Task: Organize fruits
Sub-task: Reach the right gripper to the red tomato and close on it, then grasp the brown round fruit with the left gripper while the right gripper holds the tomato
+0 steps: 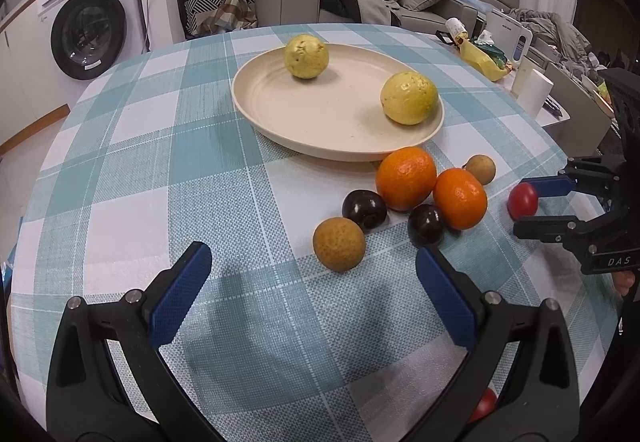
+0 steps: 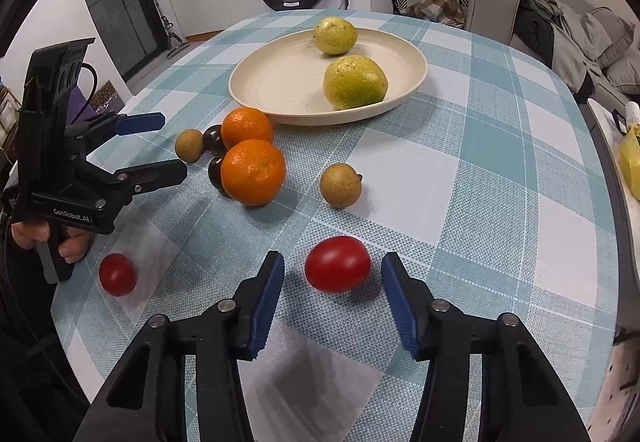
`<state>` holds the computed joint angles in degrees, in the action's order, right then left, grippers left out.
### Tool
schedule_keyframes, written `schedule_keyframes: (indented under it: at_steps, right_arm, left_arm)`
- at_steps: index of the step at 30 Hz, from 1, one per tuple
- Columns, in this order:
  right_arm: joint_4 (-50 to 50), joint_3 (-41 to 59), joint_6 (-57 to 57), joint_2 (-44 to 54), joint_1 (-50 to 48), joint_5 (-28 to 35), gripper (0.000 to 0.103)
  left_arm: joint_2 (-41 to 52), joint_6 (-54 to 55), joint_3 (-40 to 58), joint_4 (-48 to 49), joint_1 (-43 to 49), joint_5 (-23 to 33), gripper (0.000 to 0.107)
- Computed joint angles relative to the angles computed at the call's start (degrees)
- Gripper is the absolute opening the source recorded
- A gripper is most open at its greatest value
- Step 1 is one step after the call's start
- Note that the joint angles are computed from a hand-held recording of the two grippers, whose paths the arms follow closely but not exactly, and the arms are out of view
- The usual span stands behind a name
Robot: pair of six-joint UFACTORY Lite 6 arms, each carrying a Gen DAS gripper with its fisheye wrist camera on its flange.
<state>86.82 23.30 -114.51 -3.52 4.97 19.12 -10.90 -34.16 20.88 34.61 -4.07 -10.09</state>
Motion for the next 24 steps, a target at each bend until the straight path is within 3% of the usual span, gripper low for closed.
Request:
schedule_keyframes:
  at_steps: [4, 10, 19, 24]
  right_arm:
    - [-0.27, -0.34, 0.06, -0.45, 0.12, -0.09, 0.041]
    - [2.37, -0.45, -2.49, -0.14, 0.92, -1.0, 0.033]
    - [5.58, -0.73, -4.93, -1.66, -0.23, 0.38, 0.033]
    - [7.16, -0.83, -5.58, -2.8, -0.15, 1.44, 0.033]
  left_arm:
    - [0.39, -0.19, 0.17, 0.11, 0.18, -0.01, 0.101]
    - [1.18, 0.64, 0.46, -0.77, 0.2, -0.25, 0.101]
    - [2.42, -2.58, 1.02, 2.59, 0.9, -0.41, 0.101]
    - [3.57, -3.63, 1.7, 4.04, 0.97, -0.28, 0.092]
